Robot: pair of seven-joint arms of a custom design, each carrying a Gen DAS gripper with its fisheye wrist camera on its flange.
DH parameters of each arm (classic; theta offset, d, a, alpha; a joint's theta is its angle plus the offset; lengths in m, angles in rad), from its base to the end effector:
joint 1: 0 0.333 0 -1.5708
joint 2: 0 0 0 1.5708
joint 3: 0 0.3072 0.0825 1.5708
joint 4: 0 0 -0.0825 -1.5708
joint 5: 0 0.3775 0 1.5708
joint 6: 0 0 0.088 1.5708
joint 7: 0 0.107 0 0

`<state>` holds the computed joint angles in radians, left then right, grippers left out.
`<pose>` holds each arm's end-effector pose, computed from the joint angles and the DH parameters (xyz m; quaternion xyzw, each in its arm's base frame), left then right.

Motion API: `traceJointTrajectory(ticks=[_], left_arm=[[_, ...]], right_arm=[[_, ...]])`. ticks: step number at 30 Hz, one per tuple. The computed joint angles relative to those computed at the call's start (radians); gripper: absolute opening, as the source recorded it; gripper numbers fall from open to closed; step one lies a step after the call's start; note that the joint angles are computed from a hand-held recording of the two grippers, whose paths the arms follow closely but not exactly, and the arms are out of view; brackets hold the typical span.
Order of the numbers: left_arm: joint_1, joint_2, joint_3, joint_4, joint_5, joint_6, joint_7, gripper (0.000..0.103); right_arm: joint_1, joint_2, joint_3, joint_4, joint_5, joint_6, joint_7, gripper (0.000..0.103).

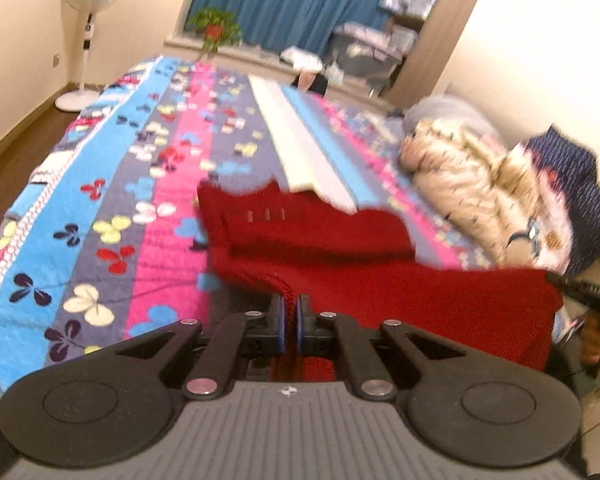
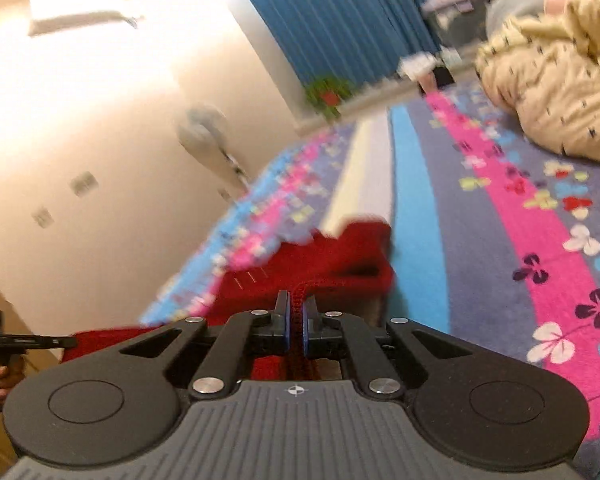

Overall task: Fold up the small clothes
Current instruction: 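Grasp the hem with both tools and fold it up toward the collar, then release the hem and move both tools to the folded edge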

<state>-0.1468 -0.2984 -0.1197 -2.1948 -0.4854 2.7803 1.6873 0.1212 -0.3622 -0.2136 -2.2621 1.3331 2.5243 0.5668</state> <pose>0.4956 -0.1208 0.6031 -0.6269 0.6389 -0.4184 0.1539 0.4818 -0.0647 0.5581 -0.5714 0.5923 -0.0918 0.5606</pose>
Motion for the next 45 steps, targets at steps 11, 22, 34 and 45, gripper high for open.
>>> traceJointTrajectory(ticks=[11,22,34,45], left_arm=[[0.084,0.495,0.003,0.409,0.216,-0.003,-0.224,0.005],[0.066,0.856,0.062,0.823,0.372,-0.211,-0.402,0.009],[0.082,0.716,0.116,0.621,0.490,-0.158,-0.519,0.040],[0.116,0.736,-0.008,0.654,0.376,-0.276,-0.076,0.058]], right_arm=[[-0.059,0.452,0.111,0.407,-0.440,0.087,0.413,0.005],[-0.030,0.852,0.131,0.721,-0.880,0.093,0.933,0.006],[-0.174,0.769,0.249,0.556,-0.932,0.325,0.972,0.016],[-0.292,0.764,0.392,0.586,-0.814,0.008,0.517,0.029]])
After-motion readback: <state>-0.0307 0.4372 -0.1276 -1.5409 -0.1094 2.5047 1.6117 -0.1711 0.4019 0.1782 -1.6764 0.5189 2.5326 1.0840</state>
